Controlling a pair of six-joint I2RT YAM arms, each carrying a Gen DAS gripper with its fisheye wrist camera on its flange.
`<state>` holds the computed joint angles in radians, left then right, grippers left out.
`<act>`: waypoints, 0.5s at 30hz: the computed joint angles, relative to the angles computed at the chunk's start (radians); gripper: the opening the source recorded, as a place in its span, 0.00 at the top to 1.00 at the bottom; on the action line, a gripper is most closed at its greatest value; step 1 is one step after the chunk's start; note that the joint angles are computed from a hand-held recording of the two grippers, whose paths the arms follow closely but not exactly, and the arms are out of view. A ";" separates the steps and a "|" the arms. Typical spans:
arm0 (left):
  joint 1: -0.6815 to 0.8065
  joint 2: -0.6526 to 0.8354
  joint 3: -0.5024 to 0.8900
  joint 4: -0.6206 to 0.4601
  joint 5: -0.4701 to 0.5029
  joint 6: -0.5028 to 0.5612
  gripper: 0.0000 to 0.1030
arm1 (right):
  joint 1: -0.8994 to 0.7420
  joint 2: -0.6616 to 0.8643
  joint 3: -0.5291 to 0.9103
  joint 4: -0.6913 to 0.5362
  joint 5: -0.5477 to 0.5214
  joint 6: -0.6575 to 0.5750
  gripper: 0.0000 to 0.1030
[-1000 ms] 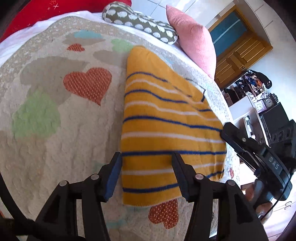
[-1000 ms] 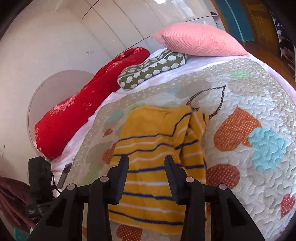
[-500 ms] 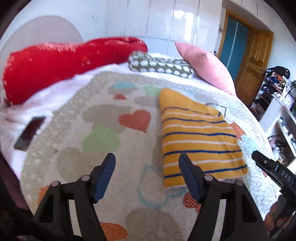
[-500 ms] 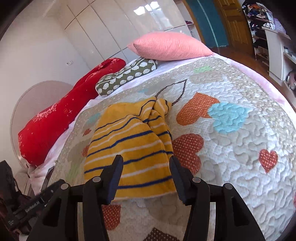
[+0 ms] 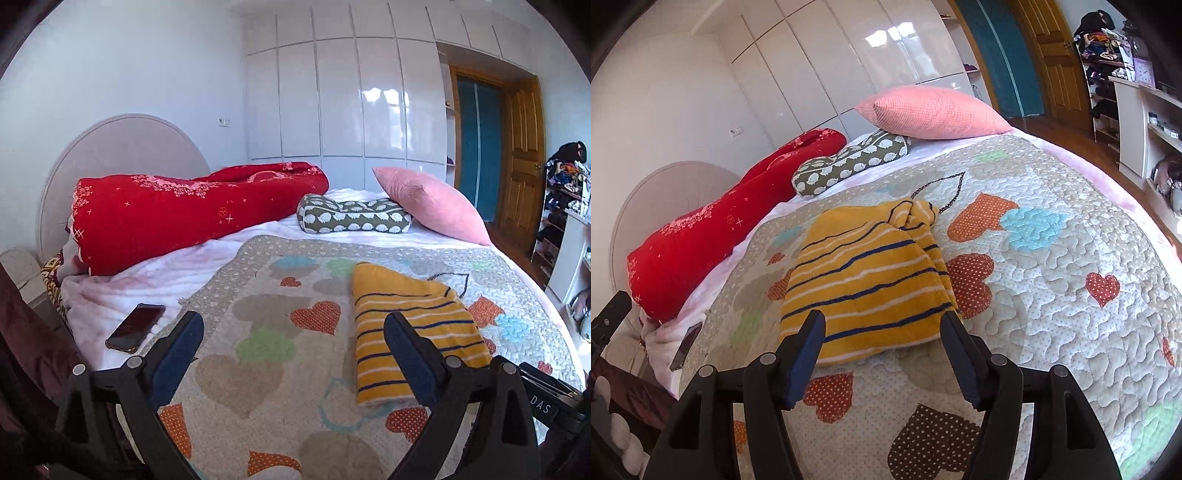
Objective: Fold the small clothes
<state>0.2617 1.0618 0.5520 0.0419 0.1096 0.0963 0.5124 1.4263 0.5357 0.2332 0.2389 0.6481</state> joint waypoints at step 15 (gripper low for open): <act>-0.059 0.121 0.042 -0.135 -0.008 0.056 0.05 | 0.003 0.048 0.009 -0.018 -0.004 0.019 0.28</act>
<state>0.2030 1.1830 0.5939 -0.0932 0.1012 0.1528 0.5159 1.4748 0.5448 0.2147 0.2351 0.6666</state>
